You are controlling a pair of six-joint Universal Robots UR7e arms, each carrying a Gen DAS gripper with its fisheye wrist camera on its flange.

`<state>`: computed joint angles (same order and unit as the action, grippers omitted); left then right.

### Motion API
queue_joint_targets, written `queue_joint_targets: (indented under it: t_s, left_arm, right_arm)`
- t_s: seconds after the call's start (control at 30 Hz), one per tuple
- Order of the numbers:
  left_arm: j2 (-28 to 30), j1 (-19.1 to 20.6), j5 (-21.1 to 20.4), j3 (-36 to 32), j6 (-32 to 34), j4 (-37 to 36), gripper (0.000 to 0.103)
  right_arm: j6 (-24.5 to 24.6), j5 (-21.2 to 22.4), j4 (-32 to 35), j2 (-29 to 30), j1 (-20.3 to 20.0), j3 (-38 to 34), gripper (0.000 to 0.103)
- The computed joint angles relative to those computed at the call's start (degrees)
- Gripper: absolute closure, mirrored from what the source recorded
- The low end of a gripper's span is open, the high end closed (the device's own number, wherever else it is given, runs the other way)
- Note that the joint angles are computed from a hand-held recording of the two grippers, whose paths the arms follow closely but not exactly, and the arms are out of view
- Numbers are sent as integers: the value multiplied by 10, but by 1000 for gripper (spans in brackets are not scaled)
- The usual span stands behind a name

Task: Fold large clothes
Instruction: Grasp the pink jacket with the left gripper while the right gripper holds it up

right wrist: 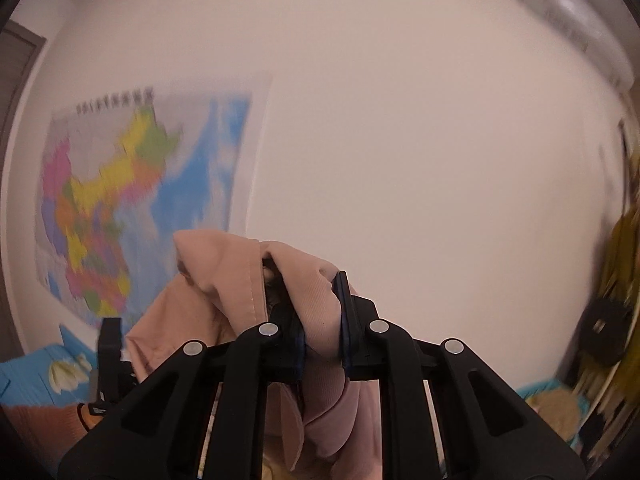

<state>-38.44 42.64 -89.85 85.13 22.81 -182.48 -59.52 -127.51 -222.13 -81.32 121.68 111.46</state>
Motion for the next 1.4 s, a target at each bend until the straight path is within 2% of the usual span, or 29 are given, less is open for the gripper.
queue_joint_targets:
  t_s: [0.13,0.17,0.3,0.43,0.47,0.53,0.57,0.6,0.67,0.7,0.77,0.8,0.87,0.93,1.07,1.1,1.23,1.3,1.37,1.4]
  left_arm:
    - [-84,-25,-17,67,-5,-68,97]
    - [-107,-34,-8,87,-6,-78,97]
    - [-208,-51,22,169,17,-95,97]
    - [-334,-81,103,277,26,-96,97]
    - [-364,-88,127,303,28,-93,97]
    - [-424,-102,178,343,32,-62,97]
    - [-455,-107,196,359,27,-43,97]
    - [-495,-122,233,384,24,-23,97]
    - [-529,-138,283,403,28,-8,97]
    - [-542,-147,320,411,32,4,97]
    - [-543,-147,367,407,25,28,97]
    - [-534,-135,384,400,14,47,97]
    - [-500,-104,408,378,-3,58,97]
    - [-456,-55,409,351,-21,78,96]
    - [-346,55,415,275,-90,155,96]
    - [-316,82,421,257,-103,176,96]
    - [-211,162,454,178,-142,237,96]
    - [-187,186,449,150,-155,259,96]
    - [-173,207,430,118,-173,295,96]
    - [-175,209,432,124,-175,297,94]
  right_arm:
    - [-48,-29,-34,-12,91,1,90]
    - [-50,-32,-37,-16,110,6,90]
    - [-16,-44,-20,-37,160,39,90]
    - [80,-30,42,-63,178,101,90]
    - [119,-16,71,-72,177,120,90]
    - [164,5,113,-76,175,142,90]
    - [179,30,123,-77,170,155,90]
    - [191,48,129,-78,166,163,90]
    - [223,114,152,-76,137,173,90]
    - [228,130,156,-69,125,171,90]
    - [267,193,195,-49,69,153,90]
    - [279,207,205,-39,51,145,90]
    - [304,247,231,-1,-5,116,90]
    - [328,264,265,58,-64,68,90]
    - [364,258,339,172,-155,-15,90]
    - [369,232,353,215,-170,-48,90]
    - [377,174,413,328,-211,-147,90]
    - [400,191,433,342,-228,-166,90]
    - [403,185,444,355,-232,-185,90]
    - [394,178,452,361,-232,-196,89]
